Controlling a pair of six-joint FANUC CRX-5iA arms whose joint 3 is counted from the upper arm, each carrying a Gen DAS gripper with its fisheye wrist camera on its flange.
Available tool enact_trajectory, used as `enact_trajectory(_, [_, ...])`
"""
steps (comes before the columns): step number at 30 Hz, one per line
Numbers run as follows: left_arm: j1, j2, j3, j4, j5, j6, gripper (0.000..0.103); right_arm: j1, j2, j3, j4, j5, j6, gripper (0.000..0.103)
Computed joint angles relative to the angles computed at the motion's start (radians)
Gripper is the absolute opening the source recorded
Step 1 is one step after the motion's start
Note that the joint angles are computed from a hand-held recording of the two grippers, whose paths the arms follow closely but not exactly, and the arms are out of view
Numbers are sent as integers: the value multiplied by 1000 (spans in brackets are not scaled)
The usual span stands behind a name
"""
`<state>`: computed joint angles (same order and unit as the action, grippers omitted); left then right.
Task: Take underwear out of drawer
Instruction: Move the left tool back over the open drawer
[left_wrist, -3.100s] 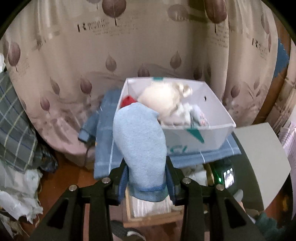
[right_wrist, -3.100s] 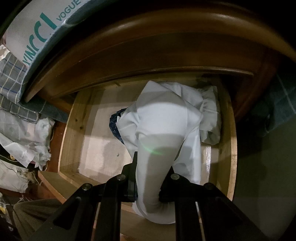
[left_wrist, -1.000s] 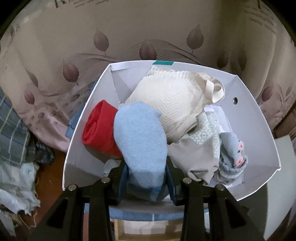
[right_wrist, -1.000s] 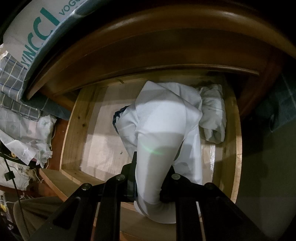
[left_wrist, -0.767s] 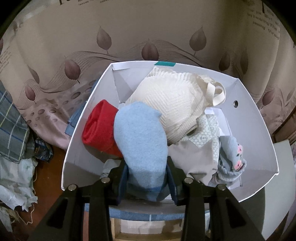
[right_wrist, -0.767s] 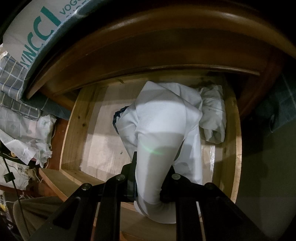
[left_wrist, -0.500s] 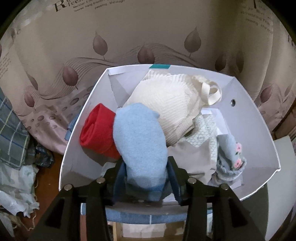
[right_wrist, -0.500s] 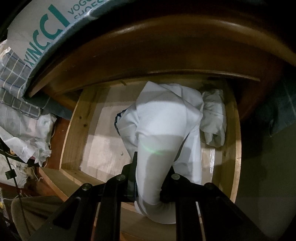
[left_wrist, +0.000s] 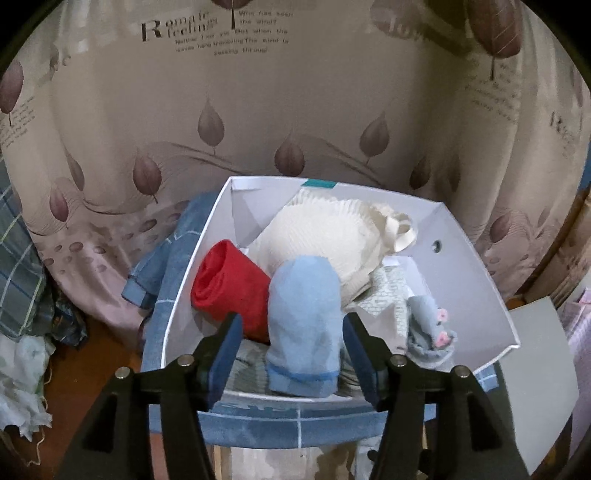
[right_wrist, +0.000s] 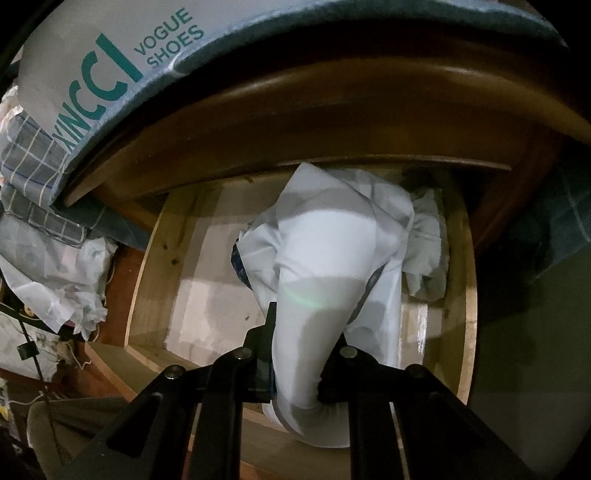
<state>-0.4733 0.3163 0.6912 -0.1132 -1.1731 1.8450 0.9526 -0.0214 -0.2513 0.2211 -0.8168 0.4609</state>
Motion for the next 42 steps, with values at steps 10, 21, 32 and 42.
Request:
enact_trajectory(10, [-45,-171,-193,-120,71,61,60,12,2,-3,38,-14,-40,13])
enact_trajectory(21, [-21,-299,-508,-139,108,196,60,37,-20,-23,91,-4,-66,13])
enact_trajectory(32, [-17,-341,-673,-207,164,302,60,78,-57,-46,225,-18,-118,13])
enact_trajectory(42, [19,-344,-702,-125,203,255,60,120,-51,27,211,-101,-61,13])
